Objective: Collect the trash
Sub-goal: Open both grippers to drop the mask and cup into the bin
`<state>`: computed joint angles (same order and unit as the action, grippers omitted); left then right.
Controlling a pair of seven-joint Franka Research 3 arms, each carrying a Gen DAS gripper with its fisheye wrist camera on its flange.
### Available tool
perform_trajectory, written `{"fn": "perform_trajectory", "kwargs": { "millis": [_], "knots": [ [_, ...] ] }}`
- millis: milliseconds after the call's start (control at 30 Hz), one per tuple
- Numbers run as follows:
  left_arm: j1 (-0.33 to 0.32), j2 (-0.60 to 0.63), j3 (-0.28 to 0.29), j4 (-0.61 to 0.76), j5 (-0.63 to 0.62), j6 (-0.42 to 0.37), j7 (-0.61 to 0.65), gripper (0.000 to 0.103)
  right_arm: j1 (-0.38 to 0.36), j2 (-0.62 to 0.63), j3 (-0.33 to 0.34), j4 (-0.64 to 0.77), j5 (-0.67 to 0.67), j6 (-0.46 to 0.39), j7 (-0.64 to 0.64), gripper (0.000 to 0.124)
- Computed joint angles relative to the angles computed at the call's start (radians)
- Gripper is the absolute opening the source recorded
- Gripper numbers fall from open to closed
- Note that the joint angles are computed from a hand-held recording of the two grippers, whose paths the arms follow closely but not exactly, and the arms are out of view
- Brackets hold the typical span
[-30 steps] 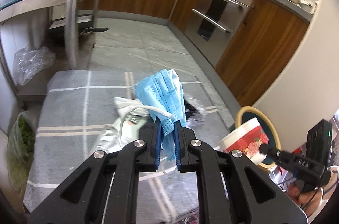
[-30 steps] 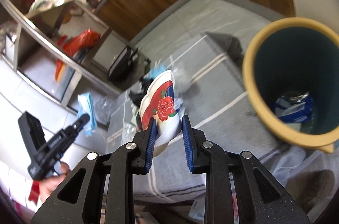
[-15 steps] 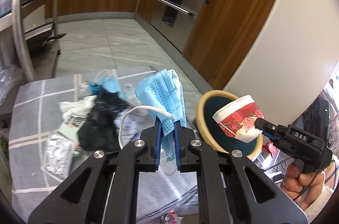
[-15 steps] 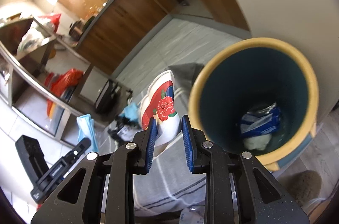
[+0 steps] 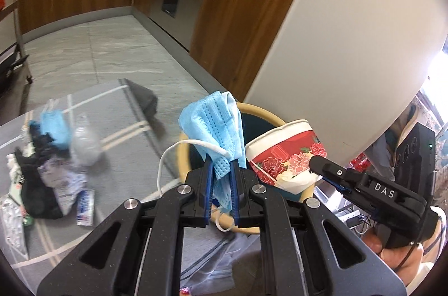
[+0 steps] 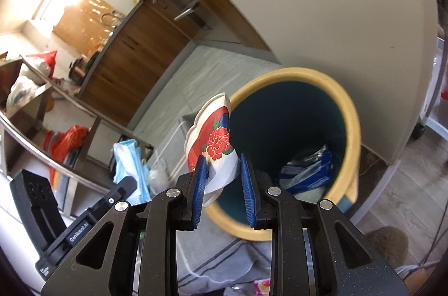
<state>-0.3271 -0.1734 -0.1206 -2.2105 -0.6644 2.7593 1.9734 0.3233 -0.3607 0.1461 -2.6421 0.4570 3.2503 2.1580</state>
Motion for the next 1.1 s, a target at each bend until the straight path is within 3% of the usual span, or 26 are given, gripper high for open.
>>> {"fn": "perform_trajectory", "kwargs": {
  "millis": [167, 467, 533, 667, 800, 933, 1100],
  "knots": [
    [0.001, 0.069, -0.027, 0.051, -0.016, -0.020, -0.012, 0.010, -0.058, -0.004, 0.037, -0.016, 0.000, 0.002, 0.027, 0.026],
    [0.045, 0.174, -0.092, 0.125, -0.015, -0.069, -0.054, 0.010, -0.272, -0.029, 0.210, -0.029, -0.108, -0.080, 0.140, 0.027],
    [0.055, 0.193, -0.103, 0.136, -0.003, -0.079, -0.073, 0.010, -0.297, -0.034, 0.223, -0.028, -0.145, -0.103, 0.167, 0.027],
    [0.069, 0.200, -0.121, 0.138, 0.014, -0.083, -0.081, 0.016, -0.312, -0.032, 0.224, -0.027, -0.203, -0.127, 0.218, 0.027],
    [0.076, 0.189, -0.124, 0.124, 0.014, -0.072, -0.078, 0.037, -0.322, -0.029, 0.219, -0.023, -0.257, -0.152, 0.266, 0.028],
    [0.080, 0.172, -0.117, 0.113, -0.003, -0.067, -0.071, 0.048, -0.305, -0.028, 0.196, -0.023, -0.295, -0.171, 0.296, 0.028],
    [0.081, 0.146, -0.100, 0.102, -0.021, -0.064, -0.050, 0.052, -0.289, -0.034, 0.178, -0.027, -0.325, -0.166, 0.316, 0.033]
  ]
}}
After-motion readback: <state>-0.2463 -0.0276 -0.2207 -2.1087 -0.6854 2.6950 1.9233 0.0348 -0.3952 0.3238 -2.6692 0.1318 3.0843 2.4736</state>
